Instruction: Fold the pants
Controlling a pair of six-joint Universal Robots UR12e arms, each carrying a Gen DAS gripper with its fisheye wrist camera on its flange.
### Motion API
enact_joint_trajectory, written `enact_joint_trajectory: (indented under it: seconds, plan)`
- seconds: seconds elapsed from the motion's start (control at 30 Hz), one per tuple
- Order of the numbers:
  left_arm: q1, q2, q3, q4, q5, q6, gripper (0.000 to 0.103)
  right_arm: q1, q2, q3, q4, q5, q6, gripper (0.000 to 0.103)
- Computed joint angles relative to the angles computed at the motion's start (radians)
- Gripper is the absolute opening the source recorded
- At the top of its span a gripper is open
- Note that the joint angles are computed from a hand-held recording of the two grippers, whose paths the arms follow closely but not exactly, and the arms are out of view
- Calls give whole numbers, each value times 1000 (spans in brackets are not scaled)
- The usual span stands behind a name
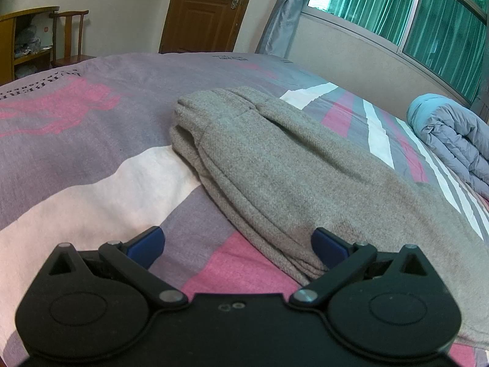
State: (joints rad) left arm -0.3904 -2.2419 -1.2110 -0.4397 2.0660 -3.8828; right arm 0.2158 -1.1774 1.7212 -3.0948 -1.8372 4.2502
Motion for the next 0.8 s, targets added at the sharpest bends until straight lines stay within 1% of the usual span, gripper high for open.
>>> enact_joint_trajectory:
  seconds: [0.1,0.17,0.2,0.3,0.4,0.47,0.53,0.57,0.6,0.63,0.67,0.7,0.8]
  plan:
    - [0,0,0,-2,1,0,97,1,-3,16,-47,-1,39,3]
    - [0,1,0,-2,2,-1,97,0,-6,23,-66,1,43,3]
    - [0,1,0,-2,2,-1,97,8,-19,46,-90,-7,41,3]
    - [0,0,0,-2,2,-1,97,10,-34,63,-111,-5,52,3]
    - [0,0,0,-2,2,-1,97,13,-46,74,-113,1,76,3]
    - [0,1,0,-2,2,-1,97,6,-51,76,-66,16,107,3]
    - [0,1,-1,0,1,0,97,-2,-58,86,-74,34,125,3]
    - [0,0,0,0,2,0,97,1,-66,91,-72,16,124,5]
    - [0,0,0,0,3,0,97,7,-73,97,-78,-15,124,20]
    - [-1,0,1,-1,4,-1,97,14,-79,100,-67,-51,134,41]
    - [-1,-1,2,-2,6,-1,97,16,-84,107,-69,-68,141,46]
    - [-2,-1,2,-2,7,-1,97,11,-84,117,-94,-54,146,46]
    - [-2,-2,3,-4,7,-2,97,-2,-80,116,-97,-30,166,46]
